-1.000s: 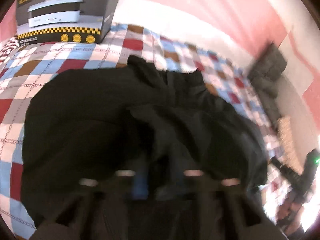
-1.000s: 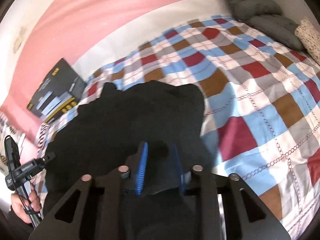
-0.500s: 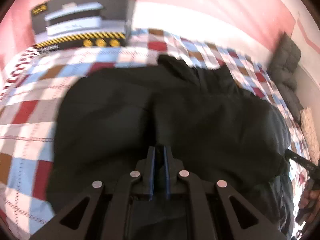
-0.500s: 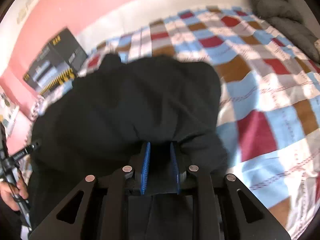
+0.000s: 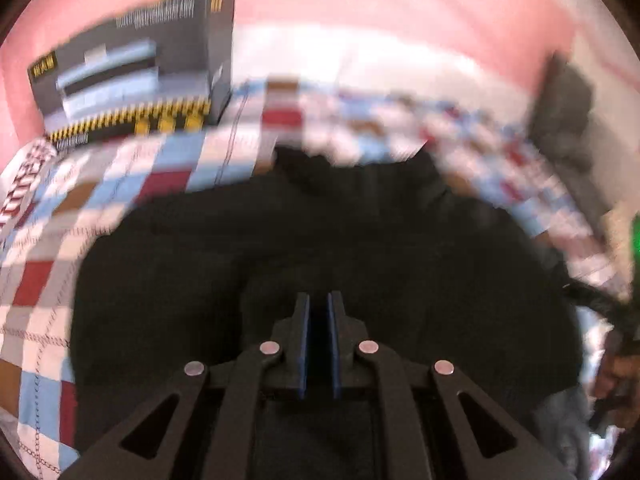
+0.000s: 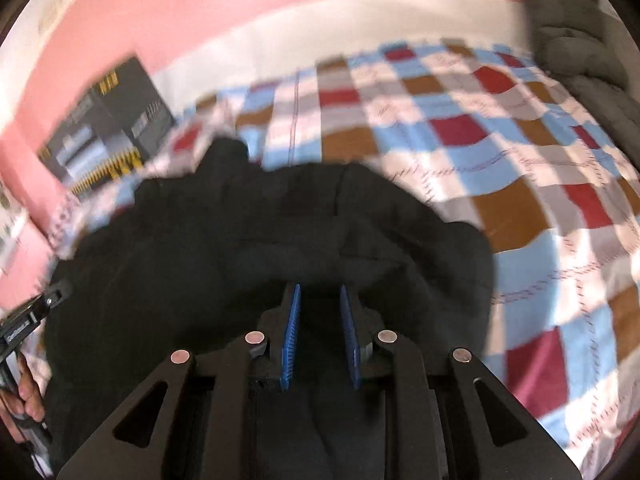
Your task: Fold large clothes
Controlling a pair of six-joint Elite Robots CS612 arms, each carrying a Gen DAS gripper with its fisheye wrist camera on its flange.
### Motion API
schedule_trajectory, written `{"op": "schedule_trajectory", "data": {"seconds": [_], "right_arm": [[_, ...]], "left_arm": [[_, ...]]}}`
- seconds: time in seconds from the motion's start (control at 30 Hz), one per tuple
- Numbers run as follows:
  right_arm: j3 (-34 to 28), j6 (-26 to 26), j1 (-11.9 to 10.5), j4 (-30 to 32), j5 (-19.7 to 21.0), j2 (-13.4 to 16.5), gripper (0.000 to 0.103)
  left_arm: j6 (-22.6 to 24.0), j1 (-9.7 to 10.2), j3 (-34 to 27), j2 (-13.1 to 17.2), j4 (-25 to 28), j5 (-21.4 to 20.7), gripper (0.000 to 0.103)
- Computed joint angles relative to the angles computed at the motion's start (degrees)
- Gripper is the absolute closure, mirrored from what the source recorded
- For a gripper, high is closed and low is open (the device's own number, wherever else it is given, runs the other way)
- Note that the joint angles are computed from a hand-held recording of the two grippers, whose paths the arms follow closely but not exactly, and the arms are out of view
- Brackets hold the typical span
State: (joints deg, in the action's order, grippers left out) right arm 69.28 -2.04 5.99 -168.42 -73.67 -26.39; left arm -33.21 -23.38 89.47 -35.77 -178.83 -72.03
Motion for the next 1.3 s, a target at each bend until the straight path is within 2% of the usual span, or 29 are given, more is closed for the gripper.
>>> {"op": "schedule_trajectory", "data": {"seconds": [0.03,0.07,0.17,0.23,0.33,0.43,0.57,0.67,0.73,0.8,0.87,0.97,1.17,1.2,1.3], "right_arm": [[-1.28,-0.43,0.31,1.66,-0.76,0.99,0.082],[-1.86,-0.21,0.32,1.65,-0.34,1.64,0.082],[-2.42,0.37,0.39,1.44,-0.78,2.34,0.084],[-2.63,-1.45,0.81,1.99,-2.71,2.29,0.084],[-0.7,-1.65,0.83,1.37,-4.25,0.46,0.084],[5.45,-0.96,-0.21,-5.5,-1.52,-2.82,0.084],[12.69,-2.78,-1.05,-10.5,-0.25,-6.06,0.084],[13.7,-4.08,-1.06,-8.56,-0.16,-6.0,0.083],[11.58,-5.63,-0.62,-3.69,-0.69,-4.67,0.082],[10.53,-6.62,-0.08,-3.46,-2.48,-3.92,0.082],[10.45,-7.38,0.43,-3.01,-4.36,-4.23,0.082],[12.38,-7.14,0.08,-3.17,-3.73,-5.93,0.082],[21.98,-5.08,-1.29,-11.02,-0.82,-11.39,0.082],[23.73,-4.96,-1.37,-12.33,-0.55,-12.33,0.081],[28.37,-4.59,-1.53,-15.47,0.32,-14.79,0.068]], "left_arm": [[-0.67,0.28,-0.41,0.81,0.91,0.08,0.094],[-0.53,0.58,-0.37,1.68,-0.58,0.17,0.095],[-0.43,0.38,-0.25,2.34,-0.65,3.78,0.096],[-0.92,0.88,-0.19,2.71,-1.59,2.1,0.096],[-0.79,0.81,-0.02,2.09,0.23,2.33,0.096],[-1.43,0.48,1.76,0.27,1.55,2.36,0.097],[-3.54,-0.44,7.3,-2.63,-4.48,3.35,0.097],[-3.85,-1.55,10.38,-3.8,-8.04,3.95,0.097],[-2.92,-1.88,9.97,-3.49,-5.71,4.15,0.097],[-2.69,-1.52,8.64,-2.83,-1.35,3.13,0.097],[-4.42,-0.79,8.65,-2.8,-0.53,0.78,0.097],[-5.49,-1.06,10.46,-4.5,-0.99,1.91,0.097],[-6.92,-3.47,18.99,-9.51,-8.31,4.82,0.096],[-7.33,-3.92,20.26,-10.28,-9.02,4.97,0.096],[-8.67,-5.66,24.07,-12.43,-10.79,5.33,0.093]]}}
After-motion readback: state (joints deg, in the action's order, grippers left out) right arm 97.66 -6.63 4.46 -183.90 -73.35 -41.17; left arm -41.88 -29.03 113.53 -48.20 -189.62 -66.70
